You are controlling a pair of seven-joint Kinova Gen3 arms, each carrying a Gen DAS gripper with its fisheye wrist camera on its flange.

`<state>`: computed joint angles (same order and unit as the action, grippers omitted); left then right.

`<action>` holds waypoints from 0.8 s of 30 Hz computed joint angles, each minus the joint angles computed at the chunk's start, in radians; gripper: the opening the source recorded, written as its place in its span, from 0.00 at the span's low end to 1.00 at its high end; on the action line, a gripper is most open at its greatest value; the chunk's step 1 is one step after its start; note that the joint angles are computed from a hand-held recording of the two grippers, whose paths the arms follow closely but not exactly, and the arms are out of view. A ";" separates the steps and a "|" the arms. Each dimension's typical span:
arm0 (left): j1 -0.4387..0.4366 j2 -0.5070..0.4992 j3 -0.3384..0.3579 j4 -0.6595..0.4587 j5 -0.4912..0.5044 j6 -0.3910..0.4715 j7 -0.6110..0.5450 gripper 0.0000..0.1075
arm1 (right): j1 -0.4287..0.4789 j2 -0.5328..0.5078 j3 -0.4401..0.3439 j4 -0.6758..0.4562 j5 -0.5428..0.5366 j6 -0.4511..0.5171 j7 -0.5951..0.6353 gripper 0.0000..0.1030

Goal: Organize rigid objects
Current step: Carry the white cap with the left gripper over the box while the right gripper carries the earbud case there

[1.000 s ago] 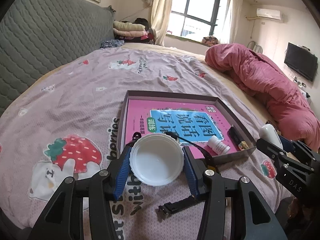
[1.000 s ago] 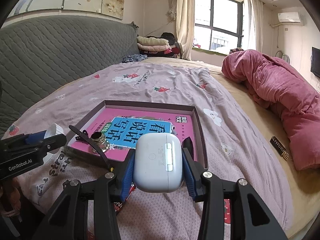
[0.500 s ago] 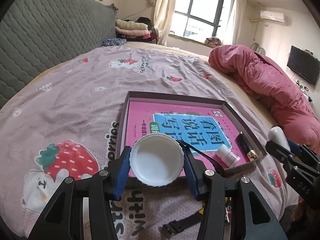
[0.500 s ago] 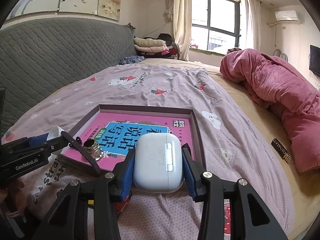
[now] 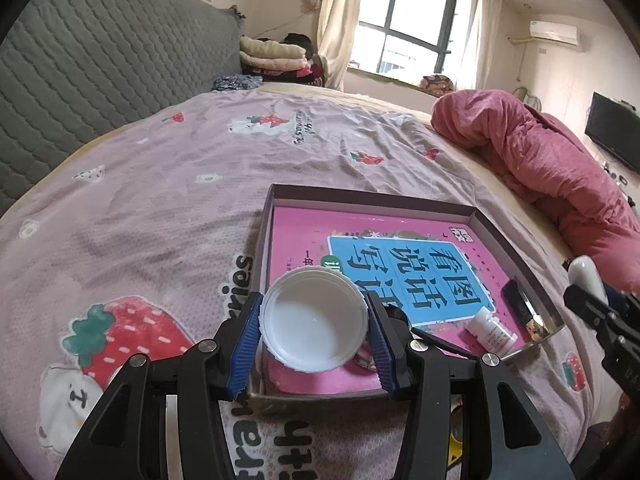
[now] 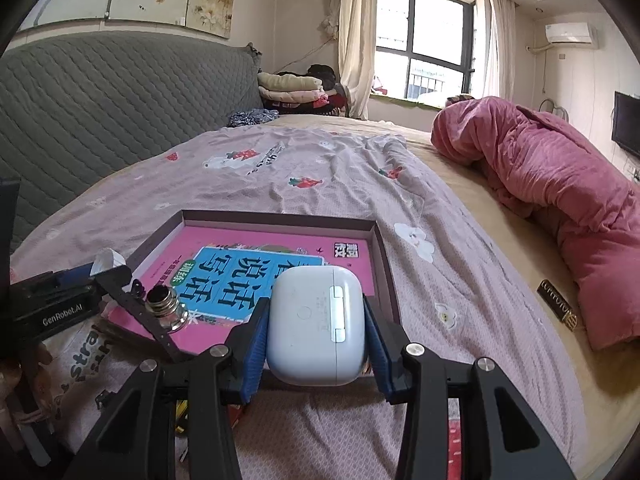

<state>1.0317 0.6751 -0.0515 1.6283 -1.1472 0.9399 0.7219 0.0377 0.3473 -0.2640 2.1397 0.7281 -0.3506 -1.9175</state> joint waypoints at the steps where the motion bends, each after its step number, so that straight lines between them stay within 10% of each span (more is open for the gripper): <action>1: -0.001 0.000 0.000 0.002 -0.003 -0.006 0.002 0.48 | -0.008 0.000 0.005 -0.001 -0.009 0.001 0.006 0.43; 24: -0.025 0.014 -0.022 0.000 0.040 -0.093 -0.068 0.48 | -0.107 0.045 0.046 -0.078 -0.278 0.089 0.243 0.43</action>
<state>1.0067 0.6896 -0.0732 1.6282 -1.1076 0.8465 0.6539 -0.0694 0.3924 -0.2183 2.0616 0.4498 -0.2611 -1.6748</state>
